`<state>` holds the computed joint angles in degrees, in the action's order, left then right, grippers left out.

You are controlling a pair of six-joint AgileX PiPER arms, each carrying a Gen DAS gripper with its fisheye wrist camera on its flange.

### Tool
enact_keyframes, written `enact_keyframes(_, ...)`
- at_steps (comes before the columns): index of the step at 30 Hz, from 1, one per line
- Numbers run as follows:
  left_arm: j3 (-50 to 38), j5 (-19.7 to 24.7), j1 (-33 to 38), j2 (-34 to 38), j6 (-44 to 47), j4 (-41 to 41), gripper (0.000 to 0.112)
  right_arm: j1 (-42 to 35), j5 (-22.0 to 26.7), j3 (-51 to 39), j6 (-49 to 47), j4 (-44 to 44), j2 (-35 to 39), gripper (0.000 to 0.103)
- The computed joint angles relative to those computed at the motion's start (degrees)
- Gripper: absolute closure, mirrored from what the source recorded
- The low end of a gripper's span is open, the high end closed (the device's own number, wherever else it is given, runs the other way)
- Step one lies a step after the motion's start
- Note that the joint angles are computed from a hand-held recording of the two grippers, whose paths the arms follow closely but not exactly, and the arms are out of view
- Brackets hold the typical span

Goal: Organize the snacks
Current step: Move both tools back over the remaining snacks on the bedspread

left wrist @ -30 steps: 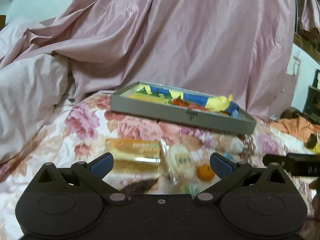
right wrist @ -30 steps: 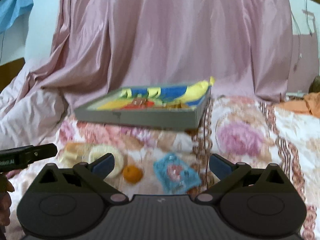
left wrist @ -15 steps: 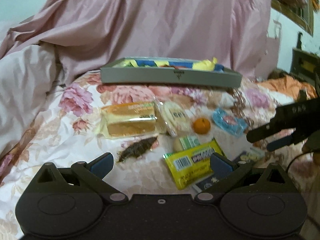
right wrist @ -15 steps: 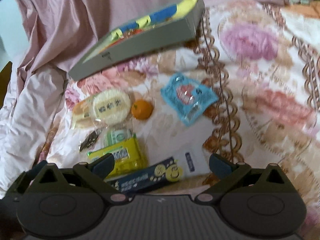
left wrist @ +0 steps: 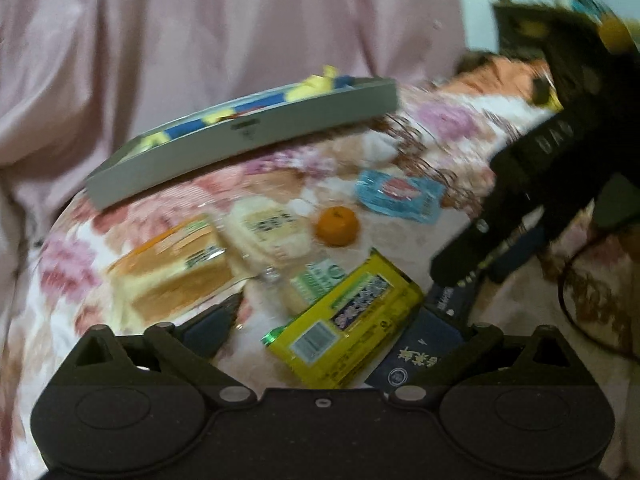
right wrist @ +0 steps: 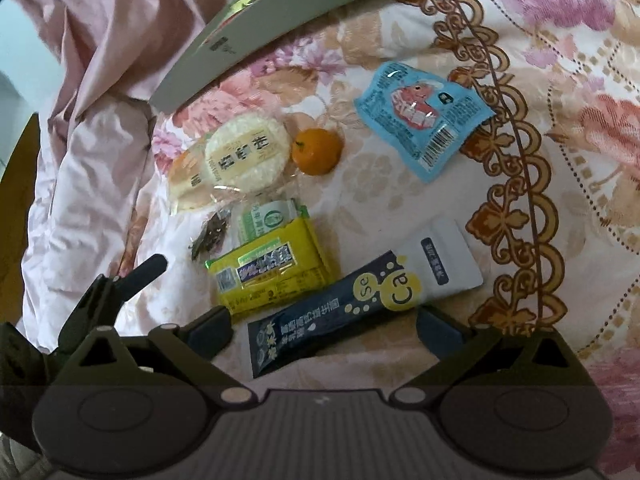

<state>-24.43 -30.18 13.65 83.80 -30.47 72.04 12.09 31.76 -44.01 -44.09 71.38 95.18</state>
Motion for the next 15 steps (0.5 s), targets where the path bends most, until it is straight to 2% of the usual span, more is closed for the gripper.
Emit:
enact_keyframes(4,-1.3,1.5,-2.0,1.7,3.8,1.0,0.021,-1.0,-0.1,0.8,-2.5,3.0,0.2,0.005)
enact_keyframes(7,-2.2,2.0,-2.4,2.7,3.1,4.4,0.025,-0.6,-1.5,0.8,-3.7,4.2,0.4,0.009)
enact_keyframes(15,-4.6,1.0,-0.1,4.7,-9.5,14.5,0.041,2.7,-7.3,0.6,-13.7,14.0,1.8,0.022)
